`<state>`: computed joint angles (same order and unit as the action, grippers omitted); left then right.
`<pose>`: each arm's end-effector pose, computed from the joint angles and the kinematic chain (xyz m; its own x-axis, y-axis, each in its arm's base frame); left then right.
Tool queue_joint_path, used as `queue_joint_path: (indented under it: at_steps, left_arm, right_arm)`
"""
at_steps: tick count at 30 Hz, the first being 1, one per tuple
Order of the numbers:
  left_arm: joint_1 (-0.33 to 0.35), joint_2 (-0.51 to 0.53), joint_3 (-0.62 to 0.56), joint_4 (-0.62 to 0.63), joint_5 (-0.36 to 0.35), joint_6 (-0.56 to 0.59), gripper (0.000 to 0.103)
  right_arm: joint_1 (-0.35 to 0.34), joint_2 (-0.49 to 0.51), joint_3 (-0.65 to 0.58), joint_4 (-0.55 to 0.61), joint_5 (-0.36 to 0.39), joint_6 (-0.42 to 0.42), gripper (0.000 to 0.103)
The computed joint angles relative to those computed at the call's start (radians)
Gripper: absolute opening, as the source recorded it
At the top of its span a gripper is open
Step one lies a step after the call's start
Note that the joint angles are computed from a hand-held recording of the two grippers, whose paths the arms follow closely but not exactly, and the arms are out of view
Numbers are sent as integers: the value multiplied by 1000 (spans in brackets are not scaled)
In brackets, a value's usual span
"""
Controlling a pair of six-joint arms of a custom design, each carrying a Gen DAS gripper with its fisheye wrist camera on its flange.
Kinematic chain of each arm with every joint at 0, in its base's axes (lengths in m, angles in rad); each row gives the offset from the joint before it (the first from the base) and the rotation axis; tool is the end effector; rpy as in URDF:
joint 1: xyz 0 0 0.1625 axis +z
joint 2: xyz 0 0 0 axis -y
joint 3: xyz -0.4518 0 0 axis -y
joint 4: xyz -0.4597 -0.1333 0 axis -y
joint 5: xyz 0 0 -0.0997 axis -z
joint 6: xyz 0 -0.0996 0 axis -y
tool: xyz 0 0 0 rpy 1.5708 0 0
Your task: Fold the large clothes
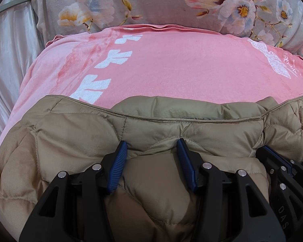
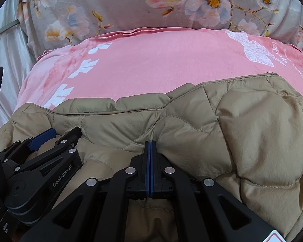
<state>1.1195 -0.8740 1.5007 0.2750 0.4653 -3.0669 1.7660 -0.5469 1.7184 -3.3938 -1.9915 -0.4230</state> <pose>-0.0668 -0.6475 0.1425 -0.6182 -0.2496 -0.7453 0.3893 0.7265 -0.5662 0.2265 -0.6678 -0.0379 -0.7970 -0.2601 0.5450 -0.5279 0.7384 -0.4196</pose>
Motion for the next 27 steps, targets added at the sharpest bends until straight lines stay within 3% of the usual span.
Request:
queue_joint_path:
  at_steps: [4, 7, 9, 12, 15, 17, 22, 27]
  left_arm:
    - [2, -17, 8, 12, 23, -14, 50]
    - [-19, -93, 74, 80, 86, -112, 51]
    - [-49, -176, 159, 97, 133, -168, 58]
    - [-91, -243, 254, 108, 105, -228, 59]
    - [-97, -246, 296, 121, 97, -294, 59]
    - [-107, -238, 321, 93, 54, -291, 59]
    - [-108, -214, 342, 32, 13, -256, 59]
    - [-106, -208, 370, -69, -28, -172, 60]
  right_arm:
    - [-7, -14, 6, 17, 28, 17, 0]
    - [5, -63, 58, 12, 27, 54, 2]
    - [12, -132, 143, -12, 87, 59, 8]
    - [44, -177, 233, -86, 87, 25, 8]
    - [44, -187, 291, -102, 118, 51, 8]
    - [41, -172, 302, -103, 122, 48, 8]
    - [59, -74, 279, -220, 19, -60, 7]
    - [59, -25, 267, -299, -19, -112, 7]
